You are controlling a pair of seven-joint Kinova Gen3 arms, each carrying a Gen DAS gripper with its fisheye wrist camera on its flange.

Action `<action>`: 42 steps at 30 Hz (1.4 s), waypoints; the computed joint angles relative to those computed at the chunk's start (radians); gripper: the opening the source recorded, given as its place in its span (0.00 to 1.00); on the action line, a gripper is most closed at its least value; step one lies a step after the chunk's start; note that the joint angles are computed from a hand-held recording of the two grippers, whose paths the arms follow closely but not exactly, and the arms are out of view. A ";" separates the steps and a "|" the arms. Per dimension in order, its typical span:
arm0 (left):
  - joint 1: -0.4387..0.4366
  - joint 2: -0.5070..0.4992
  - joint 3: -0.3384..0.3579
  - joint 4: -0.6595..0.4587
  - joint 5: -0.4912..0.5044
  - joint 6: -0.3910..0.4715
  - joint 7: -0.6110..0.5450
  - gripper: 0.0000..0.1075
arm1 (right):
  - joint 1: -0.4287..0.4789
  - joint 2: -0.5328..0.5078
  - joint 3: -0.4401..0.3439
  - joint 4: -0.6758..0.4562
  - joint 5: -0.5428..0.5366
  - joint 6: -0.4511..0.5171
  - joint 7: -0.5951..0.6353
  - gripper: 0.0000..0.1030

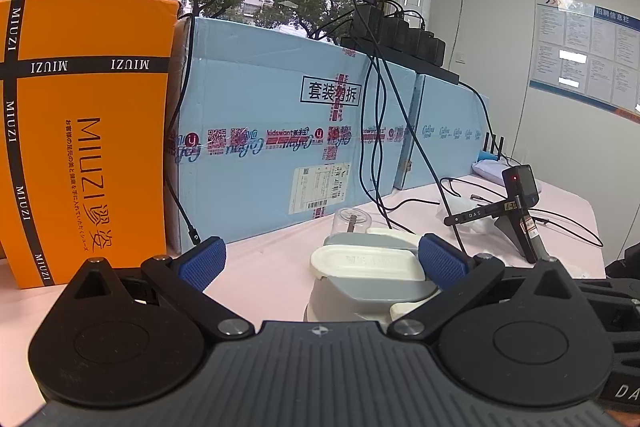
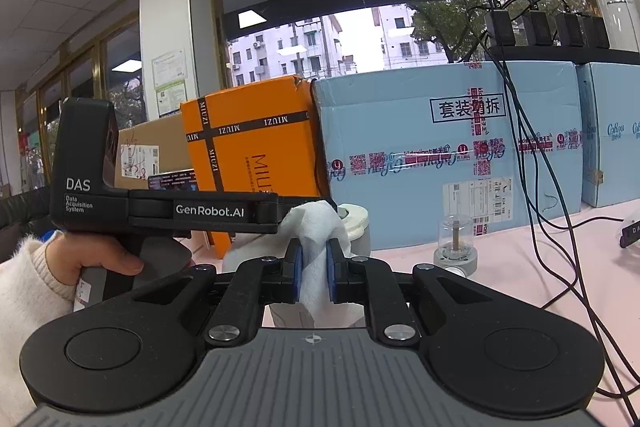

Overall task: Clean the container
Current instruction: 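Rub the tissue in the right gripper around the mug's white base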

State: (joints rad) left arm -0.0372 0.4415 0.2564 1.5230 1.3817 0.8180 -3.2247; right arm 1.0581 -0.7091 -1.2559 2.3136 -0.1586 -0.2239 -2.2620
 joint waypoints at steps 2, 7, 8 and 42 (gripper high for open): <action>-0.001 0.000 0.000 0.000 0.001 0.001 0.000 0.96 | -0.001 0.013 -0.002 -0.004 0.007 0.010 0.004 0.11; -0.001 0.004 0.000 -0.006 -0.004 0.005 0.006 0.96 | -0.015 0.056 0.001 -0.003 0.018 0.018 0.020 0.11; -0.001 0.005 0.000 -0.007 -0.005 0.006 0.007 0.96 | -0.018 0.065 0.000 -0.003 0.018 0.021 0.024 0.11; -0.005 0.021 0.008 -0.027 -0.022 0.018 0.024 0.96 | 0.020 0.086 0.013 0.040 -0.064 -0.036 -0.013 0.11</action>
